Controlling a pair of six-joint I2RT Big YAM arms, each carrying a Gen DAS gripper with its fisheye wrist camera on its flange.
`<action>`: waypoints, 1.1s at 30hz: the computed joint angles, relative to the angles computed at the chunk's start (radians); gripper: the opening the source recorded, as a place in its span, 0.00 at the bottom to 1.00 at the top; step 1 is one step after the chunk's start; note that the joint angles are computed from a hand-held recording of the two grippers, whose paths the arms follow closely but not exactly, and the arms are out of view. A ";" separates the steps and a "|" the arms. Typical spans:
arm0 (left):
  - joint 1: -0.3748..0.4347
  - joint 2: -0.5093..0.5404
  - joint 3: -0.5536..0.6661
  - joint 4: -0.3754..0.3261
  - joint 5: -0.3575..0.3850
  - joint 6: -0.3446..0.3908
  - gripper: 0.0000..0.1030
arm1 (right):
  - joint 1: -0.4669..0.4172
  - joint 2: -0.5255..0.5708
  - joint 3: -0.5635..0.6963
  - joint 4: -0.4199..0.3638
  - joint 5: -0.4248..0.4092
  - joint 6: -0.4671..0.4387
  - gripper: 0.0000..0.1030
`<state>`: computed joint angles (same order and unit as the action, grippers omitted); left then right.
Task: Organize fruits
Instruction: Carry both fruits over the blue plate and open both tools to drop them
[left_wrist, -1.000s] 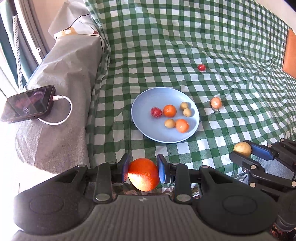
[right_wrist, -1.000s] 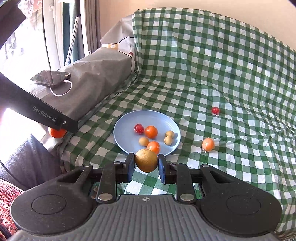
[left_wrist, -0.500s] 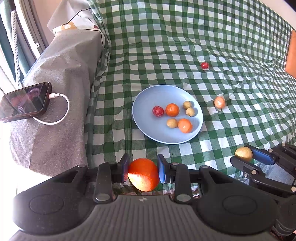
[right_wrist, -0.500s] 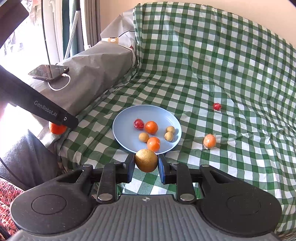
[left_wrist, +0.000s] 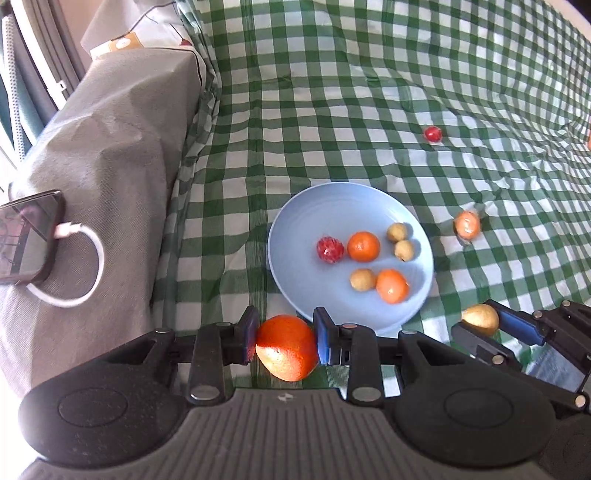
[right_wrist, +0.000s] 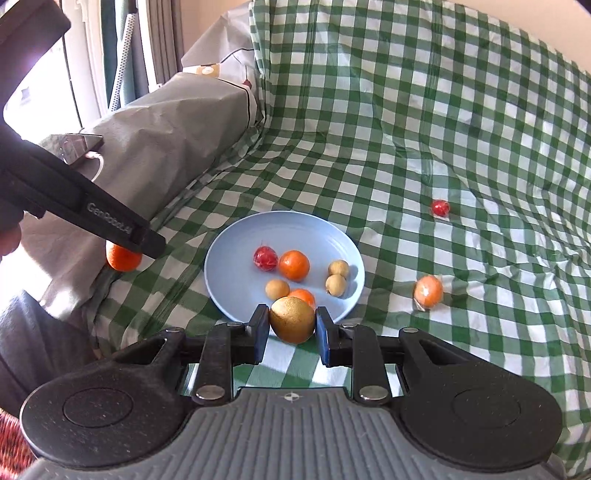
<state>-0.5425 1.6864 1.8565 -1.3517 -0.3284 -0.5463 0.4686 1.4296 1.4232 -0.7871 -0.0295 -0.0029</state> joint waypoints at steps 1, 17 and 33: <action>0.008 0.017 0.013 0.000 0.005 0.005 0.34 | 0.000 0.019 0.014 0.001 0.000 0.001 0.27; 0.075 0.263 0.207 -0.045 0.035 0.075 0.35 | -0.027 0.298 0.218 -0.008 -0.002 -0.043 0.27; -0.011 0.021 -0.028 0.034 -0.119 0.020 1.00 | -0.035 0.129 0.094 -0.044 -0.023 -0.033 0.91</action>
<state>-0.5535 1.7073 1.8282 -1.3172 -0.4474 -0.5262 0.4337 1.5585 1.5172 -0.8309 -0.0521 -0.0363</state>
